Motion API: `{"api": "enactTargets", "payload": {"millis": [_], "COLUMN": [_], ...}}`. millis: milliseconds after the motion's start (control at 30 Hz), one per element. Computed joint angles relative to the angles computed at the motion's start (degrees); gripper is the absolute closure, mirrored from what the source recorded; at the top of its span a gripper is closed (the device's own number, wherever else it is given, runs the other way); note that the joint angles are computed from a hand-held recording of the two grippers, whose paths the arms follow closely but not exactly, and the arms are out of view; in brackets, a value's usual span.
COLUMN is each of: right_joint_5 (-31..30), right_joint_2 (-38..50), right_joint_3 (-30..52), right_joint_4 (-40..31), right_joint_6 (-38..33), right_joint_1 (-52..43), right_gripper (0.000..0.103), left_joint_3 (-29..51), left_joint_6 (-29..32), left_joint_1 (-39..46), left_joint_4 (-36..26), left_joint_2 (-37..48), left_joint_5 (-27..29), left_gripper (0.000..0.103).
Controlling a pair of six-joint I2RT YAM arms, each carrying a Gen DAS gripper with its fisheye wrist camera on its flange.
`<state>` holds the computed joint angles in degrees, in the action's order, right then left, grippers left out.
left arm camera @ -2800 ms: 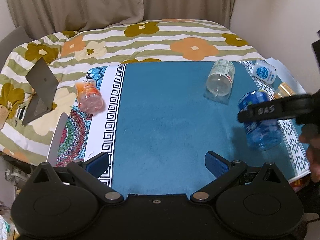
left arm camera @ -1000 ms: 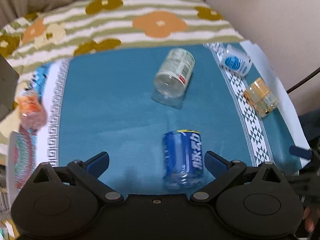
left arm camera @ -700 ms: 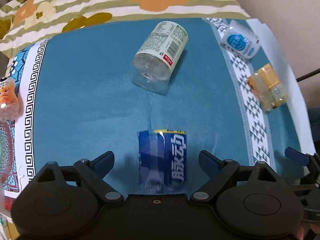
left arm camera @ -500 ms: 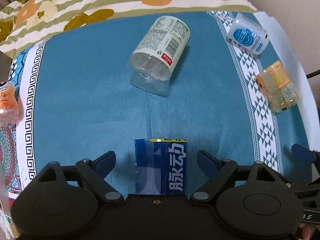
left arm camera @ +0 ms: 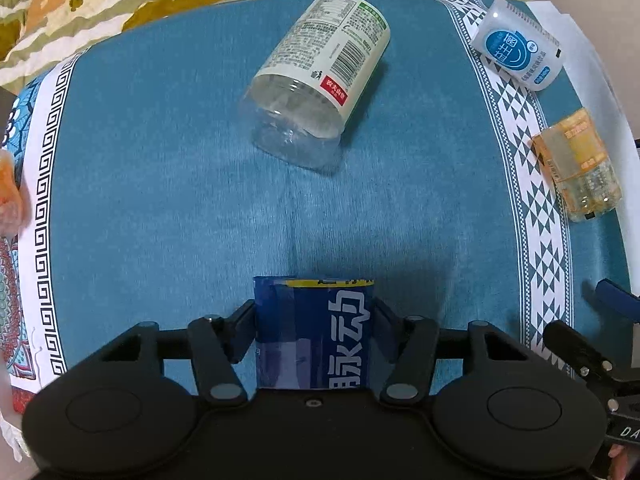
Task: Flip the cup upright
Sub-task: 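Grasp the blue cup with the left tool while the right tool holds it, then rotate the blue cup upright with the left tool and lower it to the cloth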
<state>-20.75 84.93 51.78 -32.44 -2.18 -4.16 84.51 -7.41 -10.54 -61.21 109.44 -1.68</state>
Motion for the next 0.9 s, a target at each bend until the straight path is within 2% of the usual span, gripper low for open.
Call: {"api": "enactTargets", "payload": {"millis": [267,400,467,567,733,900], "right_joint_5": [0.0,-0.2,-0.4,-0.6,1.1,4.3], "right_joint_2": [-1.8,-3.8,-5.0,-6.6,-8.7,-10.7], "right_joint_3": [-0.6,-0.8,-0.9,-1.4,-2.7,-5.1], "right_joint_4": [0.0,-0.9,-1.2,-1.3,-1.1,-1.6], "right_joint_6": [1.1,2.2,2.8,3.6,5.8,8.2], "right_joint_1": [-0.7,-1.0,-0.8,0.1,3.6,7.1], "right_gripper": [0.000,0.000,0.000,0.000,0.000,0.000], "left_joint_3": [-1.5,-3.1,-5.5,-14.2,-36.3,-51.3], "left_joint_6": [1.9,1.9,2.2,1.7,0.9,0.3], "left_joint_1": [0.8,1.4,2.4,3.0,1.3,-1.5], "left_joint_4": [-0.5,0.2,2.9,13.0,40.5,63.8], "left_joint_2": [-2.9,-7.1,-10.8,-19.1,-34.5,-38.1], "left_joint_5": [1.3,2.2,3.3,3.5,-0.7,-5.5], "left_gripper": [0.041,0.041,0.041,0.041,0.041,0.041]}}
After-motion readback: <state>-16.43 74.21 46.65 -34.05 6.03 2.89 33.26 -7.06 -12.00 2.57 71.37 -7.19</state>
